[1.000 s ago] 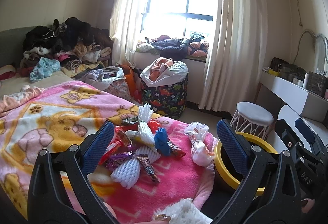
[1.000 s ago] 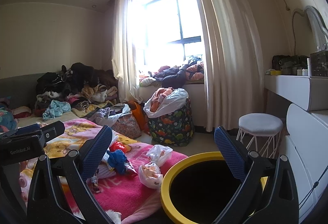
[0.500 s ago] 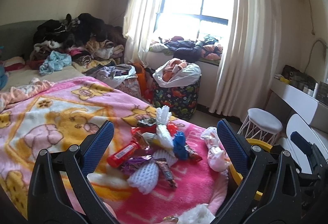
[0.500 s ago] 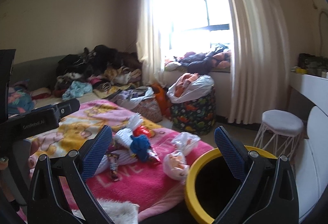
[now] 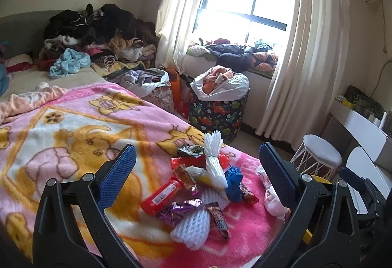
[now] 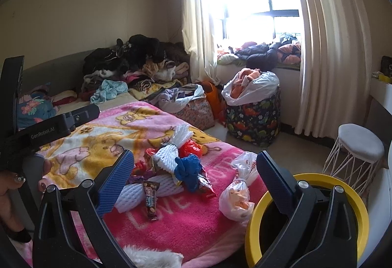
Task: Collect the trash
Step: 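Grasp the white mesh bundle with the left tool while the right tool grasps the white plastic bag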
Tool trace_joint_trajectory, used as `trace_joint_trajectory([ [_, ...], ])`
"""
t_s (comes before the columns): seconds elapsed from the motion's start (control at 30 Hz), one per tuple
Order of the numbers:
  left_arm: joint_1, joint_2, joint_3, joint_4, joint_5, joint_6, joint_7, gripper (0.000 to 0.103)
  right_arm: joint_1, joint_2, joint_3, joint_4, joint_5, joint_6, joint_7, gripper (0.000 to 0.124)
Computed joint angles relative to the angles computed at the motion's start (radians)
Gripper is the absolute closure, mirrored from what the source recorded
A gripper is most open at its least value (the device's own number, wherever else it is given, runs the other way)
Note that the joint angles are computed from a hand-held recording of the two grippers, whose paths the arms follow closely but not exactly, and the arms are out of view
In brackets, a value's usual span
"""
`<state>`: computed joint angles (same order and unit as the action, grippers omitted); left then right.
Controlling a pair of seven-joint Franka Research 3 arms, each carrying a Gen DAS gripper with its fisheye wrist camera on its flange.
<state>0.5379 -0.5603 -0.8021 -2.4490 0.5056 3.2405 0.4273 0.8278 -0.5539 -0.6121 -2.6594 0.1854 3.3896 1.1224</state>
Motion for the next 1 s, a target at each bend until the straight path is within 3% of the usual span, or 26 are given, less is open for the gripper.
trace_joint_trajectory([
  [0.3, 0.014, 0.177, -0.025, 0.118, 0.067, -0.030, 0.029, 0.011, -0.004, 0.102, -0.041, 0.129, 0.093, -0.138, -0.037, 0.026],
  [0.47, -0.008, 0.294, -0.031, 0.202, 0.143, -0.099, 0.024, 0.011, -0.011, 0.172, -0.055, 0.204, 0.167, -0.220, -0.069, 0.027],
  [0.53, -0.020, 0.339, -0.031, 0.233, 0.173, -0.120, 0.020, 0.011, -0.048, 0.213, -0.032, 0.233, 0.185, -0.259, -0.069, 0.027],
  [0.8, -0.205, 0.517, 0.097, 0.332, 0.107, -0.223, 0.155, 0.041, -0.188, 0.372, 0.064, 0.353, 0.250, -0.387, -0.056, 0.027],
  [1.0, -0.292, 0.591, 0.163, 0.360, -0.118, -0.255, 0.363, 0.055, -0.309, 0.497, 0.150, 0.473, 0.197, -0.514, 0.055, 0.029],
])
